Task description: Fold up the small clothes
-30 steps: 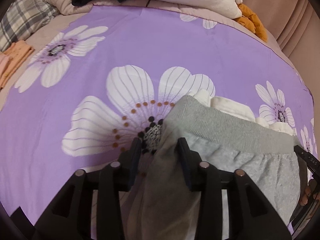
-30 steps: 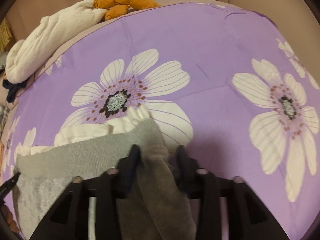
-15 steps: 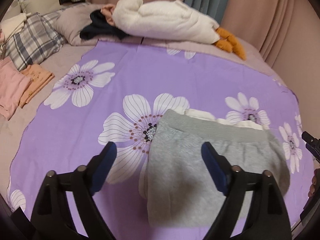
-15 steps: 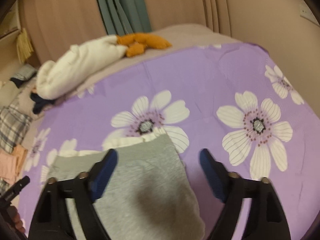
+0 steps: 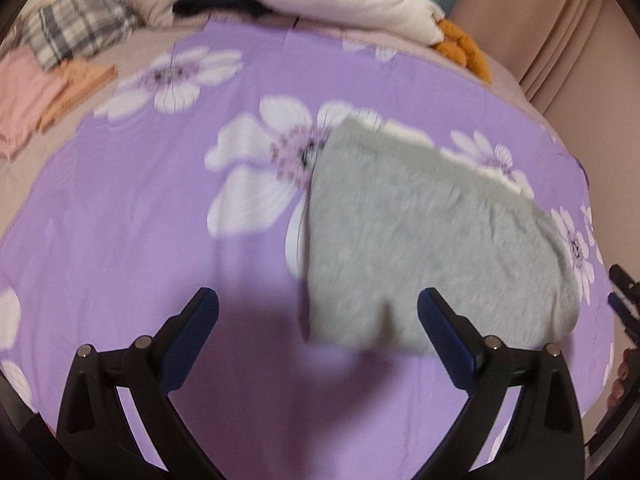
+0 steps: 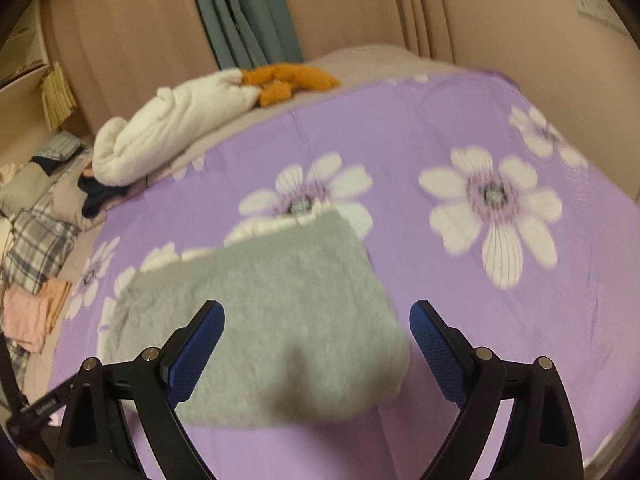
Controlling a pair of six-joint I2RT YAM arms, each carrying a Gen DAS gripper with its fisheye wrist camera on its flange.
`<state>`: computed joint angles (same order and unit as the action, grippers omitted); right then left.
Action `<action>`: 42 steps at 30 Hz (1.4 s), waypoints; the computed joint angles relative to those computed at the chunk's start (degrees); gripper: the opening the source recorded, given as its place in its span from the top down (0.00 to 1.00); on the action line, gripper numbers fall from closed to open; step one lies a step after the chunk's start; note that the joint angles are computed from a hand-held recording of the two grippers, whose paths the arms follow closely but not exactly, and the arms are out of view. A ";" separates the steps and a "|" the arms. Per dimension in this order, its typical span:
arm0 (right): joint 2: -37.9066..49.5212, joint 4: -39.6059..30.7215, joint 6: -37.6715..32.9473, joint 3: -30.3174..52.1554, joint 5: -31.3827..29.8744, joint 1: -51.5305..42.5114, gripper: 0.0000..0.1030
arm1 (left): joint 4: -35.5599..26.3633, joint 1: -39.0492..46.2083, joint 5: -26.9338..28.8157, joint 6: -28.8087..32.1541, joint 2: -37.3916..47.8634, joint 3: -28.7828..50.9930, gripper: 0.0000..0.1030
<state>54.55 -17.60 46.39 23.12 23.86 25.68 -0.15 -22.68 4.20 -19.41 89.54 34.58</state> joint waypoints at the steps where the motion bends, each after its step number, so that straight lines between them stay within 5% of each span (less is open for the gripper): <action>1: 0.36 0.61 1.23 -1.08 -0.69 0.28 0.09 | 0.56 0.18 0.73 -0.21 0.28 -0.73 0.03; 11: 3.67 6.34 11.55 -8.68 -3.84 2.73 0.09 | 5.21 1.63 5.90 -2.10 4.94 -2.79 0.03; 19: 3.56 18.71 11.38 -15.75 -12.11 -4.65 0.09 | 9.25 4.47 13.38 -5.29 10.80 0.89 0.07; 23: 9.54 27.65 11.29 -16.92 -16.24 -7.64 0.09 | 10.75 4.40 13.41 -6.40 13.86 3.54 0.19; 25: 12.75 31.78 11.61 -16.99 -16.80 -8.15 0.09 | 10.84 4.28 13.09 -6.17 14.87 4.63 0.31; 27: 14.15 34.11 11.62 -16.91 -16.96 -8.48 0.10 | 11.12 4.71 15.55 -6.09 16.88 6.24 0.54; 29: 15.38 36.27 12.04 -16.89 -17.71 -9.42 0.11 | 11.92 5.20 17.56 -7.09 18.23 6.96 0.62; 33: 18.91 37.77 11.93 -15.47 -17.95 -10.87 0.23 | 12.90 4.76 17.09 -7.71 18.95 7.32 0.82; 39: 18.04 34.96 9.97 -14.27 -15.58 -10.21 0.73 | 14.47 3.28 13.80 -7.21 14.63 4.31 0.90; 42: 11.44 28.78 9.57 -13.81 -11.92 -7.36 0.76 | 11.95 3.09 13.69 -5.84 11.04 3.49 0.90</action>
